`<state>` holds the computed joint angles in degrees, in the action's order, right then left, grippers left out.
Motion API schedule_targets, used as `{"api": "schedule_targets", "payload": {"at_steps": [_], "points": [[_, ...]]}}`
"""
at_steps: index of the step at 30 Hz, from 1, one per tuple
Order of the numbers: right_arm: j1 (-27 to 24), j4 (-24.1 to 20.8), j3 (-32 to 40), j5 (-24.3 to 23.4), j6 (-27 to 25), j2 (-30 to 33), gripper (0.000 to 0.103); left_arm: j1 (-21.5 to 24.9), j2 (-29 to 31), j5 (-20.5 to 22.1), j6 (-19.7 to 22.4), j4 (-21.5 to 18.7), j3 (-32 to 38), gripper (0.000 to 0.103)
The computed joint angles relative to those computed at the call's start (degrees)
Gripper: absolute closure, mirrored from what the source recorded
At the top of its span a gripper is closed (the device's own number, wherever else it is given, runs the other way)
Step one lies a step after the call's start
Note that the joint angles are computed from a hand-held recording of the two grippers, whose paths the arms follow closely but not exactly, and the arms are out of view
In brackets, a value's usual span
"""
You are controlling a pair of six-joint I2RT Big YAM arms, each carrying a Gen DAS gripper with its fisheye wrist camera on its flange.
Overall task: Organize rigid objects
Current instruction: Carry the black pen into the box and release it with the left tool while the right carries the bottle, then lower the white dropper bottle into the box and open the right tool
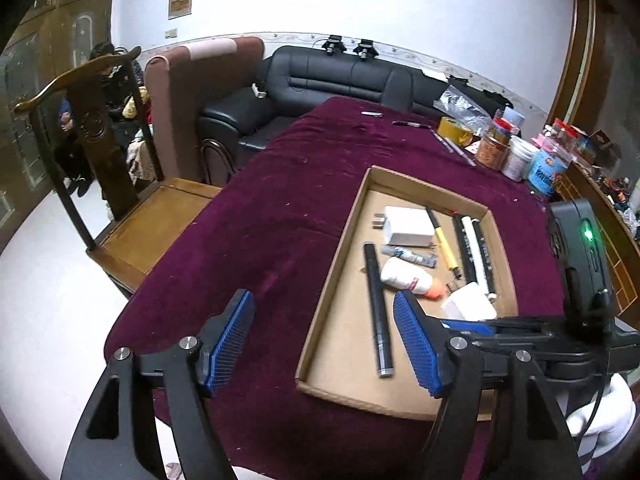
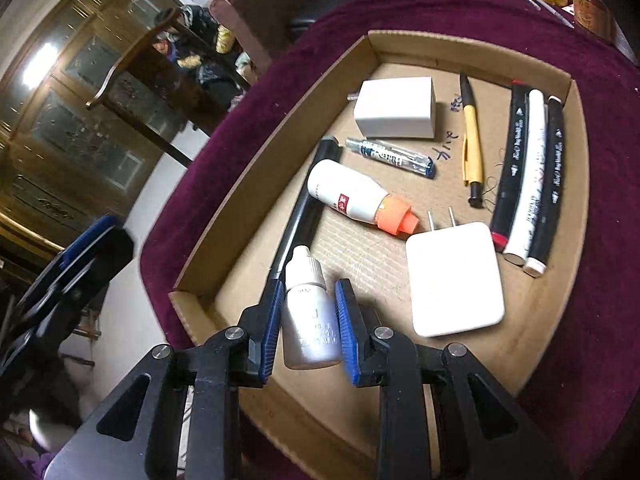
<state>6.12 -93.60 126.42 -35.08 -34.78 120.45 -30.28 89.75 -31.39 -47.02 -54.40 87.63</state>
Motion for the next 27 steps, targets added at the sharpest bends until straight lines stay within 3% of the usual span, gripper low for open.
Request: {"api": "schedule_targets", "payload": {"at_steps": [5, 14, 19, 27], "points": [[1.06, 5.96, -2.95, 2.09, 2.51, -1.40, 0.077, 0.07, 0.23, 0.65, -2.74, -1.91, -0.26, 0.036], [-2.34, 12.20, -7.28, -1.28, 4.10, -5.56, 0.077, -1.59, 1.88, -3.12, -4.18, -6.78, 2.24, 0.036], [-6.01, 16.41, -9.80, -2.52, 5.21, -7.86, 0.062, -2.31, 3.35, -4.24, -4.20, -8.94, 4.33, 0.036], [-9.57, 16.70, -8.97, -3.63, 7.51, -7.45, 0.061, -4.13, 6.15, -4.84, -3.52, -11.89, 8.73, 0.036]]}}
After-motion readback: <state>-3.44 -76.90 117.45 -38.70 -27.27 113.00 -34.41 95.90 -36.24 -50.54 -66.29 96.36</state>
